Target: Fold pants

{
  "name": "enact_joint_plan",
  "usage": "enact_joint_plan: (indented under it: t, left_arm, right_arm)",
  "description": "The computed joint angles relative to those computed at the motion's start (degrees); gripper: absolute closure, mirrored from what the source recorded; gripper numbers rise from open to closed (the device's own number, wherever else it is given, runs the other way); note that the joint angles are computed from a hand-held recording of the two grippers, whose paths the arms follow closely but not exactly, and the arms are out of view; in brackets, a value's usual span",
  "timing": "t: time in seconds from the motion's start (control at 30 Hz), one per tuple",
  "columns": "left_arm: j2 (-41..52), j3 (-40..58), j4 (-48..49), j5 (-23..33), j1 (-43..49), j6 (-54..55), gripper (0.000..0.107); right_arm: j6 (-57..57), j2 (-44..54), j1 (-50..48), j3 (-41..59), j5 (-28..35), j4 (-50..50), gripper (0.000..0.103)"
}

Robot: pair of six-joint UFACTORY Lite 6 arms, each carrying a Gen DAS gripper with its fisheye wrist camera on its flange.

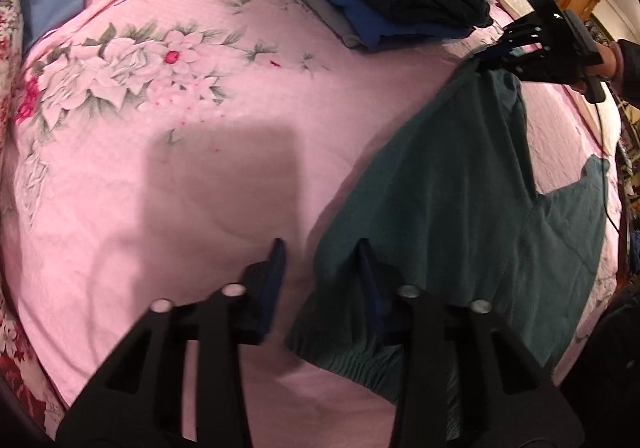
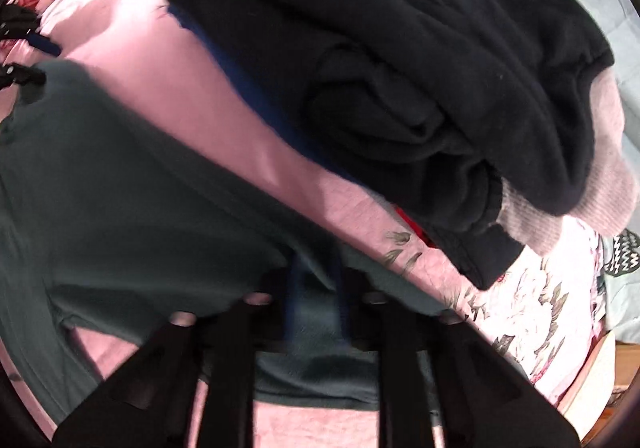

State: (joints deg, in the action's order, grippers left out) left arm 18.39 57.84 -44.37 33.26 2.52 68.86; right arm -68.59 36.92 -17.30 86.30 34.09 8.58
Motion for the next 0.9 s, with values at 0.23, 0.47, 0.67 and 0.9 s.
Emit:
enact_joint_plan:
  t: [0.23,0.47,0.67,0.9]
  left_arm:
    - [-1.66,1.20,2.24,1.81,-1.95,0.13,0.102]
    - [-23.40,-6.78,4.86,9.13,0.57,-1.27,0.102]
    - [-51.07,-21.04,15.39,19.24,-1.25,-13.04,0.102]
    - [-77.61,-41.13,26.78,26.55,-13.04,-37.29,0.102]
  right_arm:
    - [-6.61,-7.51,-4.95,-1.11,6.39,7.03,0.102]
    - [-24.39,-30.42,-18.19,-14.34,18.28,15.65,0.102]
    - [-44.53,-51.49,-37.28,-32.56,31.17,15.69,0.102]
    - [-67.43,-61.50,-61.37,-53.43,29.68,8.22,0.102]
